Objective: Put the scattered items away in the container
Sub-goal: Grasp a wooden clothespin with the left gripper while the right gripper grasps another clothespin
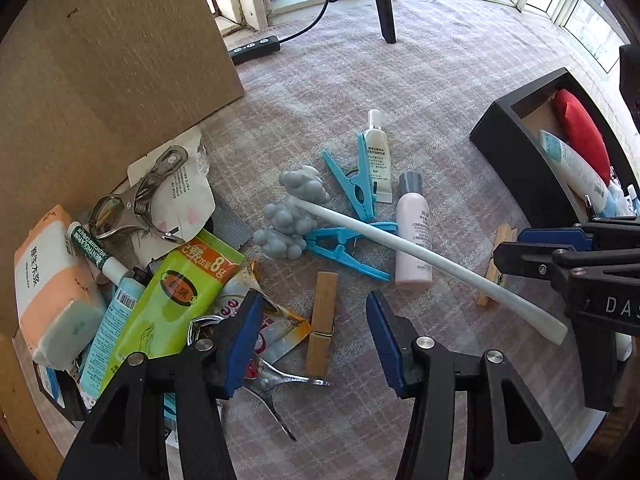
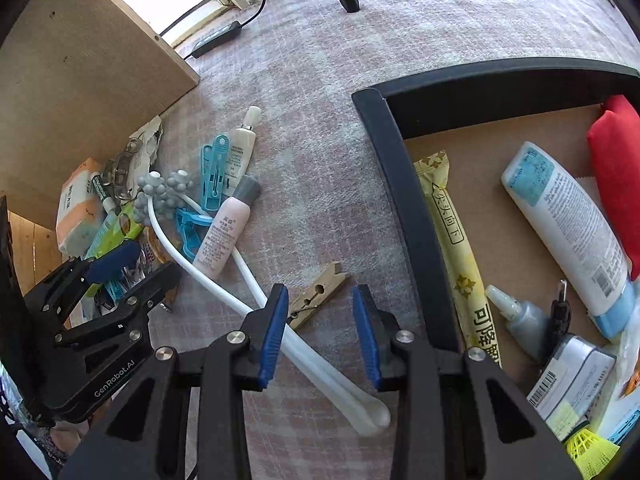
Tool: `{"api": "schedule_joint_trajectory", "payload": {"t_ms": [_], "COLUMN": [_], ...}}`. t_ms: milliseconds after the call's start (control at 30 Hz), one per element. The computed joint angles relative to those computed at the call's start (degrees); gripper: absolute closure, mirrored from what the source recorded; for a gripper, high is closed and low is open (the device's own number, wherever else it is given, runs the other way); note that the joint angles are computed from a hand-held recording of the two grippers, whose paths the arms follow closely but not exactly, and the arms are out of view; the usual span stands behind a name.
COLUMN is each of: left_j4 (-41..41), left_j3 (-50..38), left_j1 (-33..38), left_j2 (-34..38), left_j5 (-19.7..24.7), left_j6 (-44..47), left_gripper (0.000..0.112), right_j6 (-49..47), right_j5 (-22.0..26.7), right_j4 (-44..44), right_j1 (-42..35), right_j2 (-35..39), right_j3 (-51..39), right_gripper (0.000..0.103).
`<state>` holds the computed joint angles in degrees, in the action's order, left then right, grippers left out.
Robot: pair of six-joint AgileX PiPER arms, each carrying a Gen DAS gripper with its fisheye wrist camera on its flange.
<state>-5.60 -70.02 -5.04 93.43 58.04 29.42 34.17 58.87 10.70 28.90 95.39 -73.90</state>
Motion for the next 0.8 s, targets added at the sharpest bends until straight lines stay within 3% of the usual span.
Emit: {"api": "schedule_joint_trajectory", "payload": {"t_ms": [200, 333, 500, 600, 733, 800], "left_j4": [1.0, 0.7, 1.5, -0.2, -3.6, -3.3], "left_j3": [1.2, 1.6, 2.6, 1.4, -0.7, -1.1], "left_j1": [-0.8, -0.4, -0.9, -0.1, 2.5, 2.8], "left_j2": [0.3, -0.3, -1.1, -0.6, 0.3, 0.4], "left_j5": [-1.7, -1.3, -2.5, -1.2, 2.5, 2.9], "left_j6": [0.7, 1.5, -0.2, -0.2, 0.8, -0.2], "left_gripper": [0.062, 0.076, 0.078, 0.089, 0.099, 0.099], "right_j6": [4.1, 2.7, 3.3, 4.7, 4.1, 3.1], "right_j5": [1.8, 1.9, 1.3, 3.1, 4.7, 4.2], "right_j4": [-3.4, -0.6, -0.6, -3.7, -7.1, -6.1], "right_j1": [2.5, 2.3, 2.1, 3.8, 5.5, 4.8], "right_j2": [2.6, 3.6, 3.3, 5.1, 7.2, 6.9], "right_j3": [-3.0, -3.3, -2.3, -5.3, -8.6, -8.1], "right_gripper": [0.071, 0.077, 0.079, 0.080, 0.090, 0.090]}}
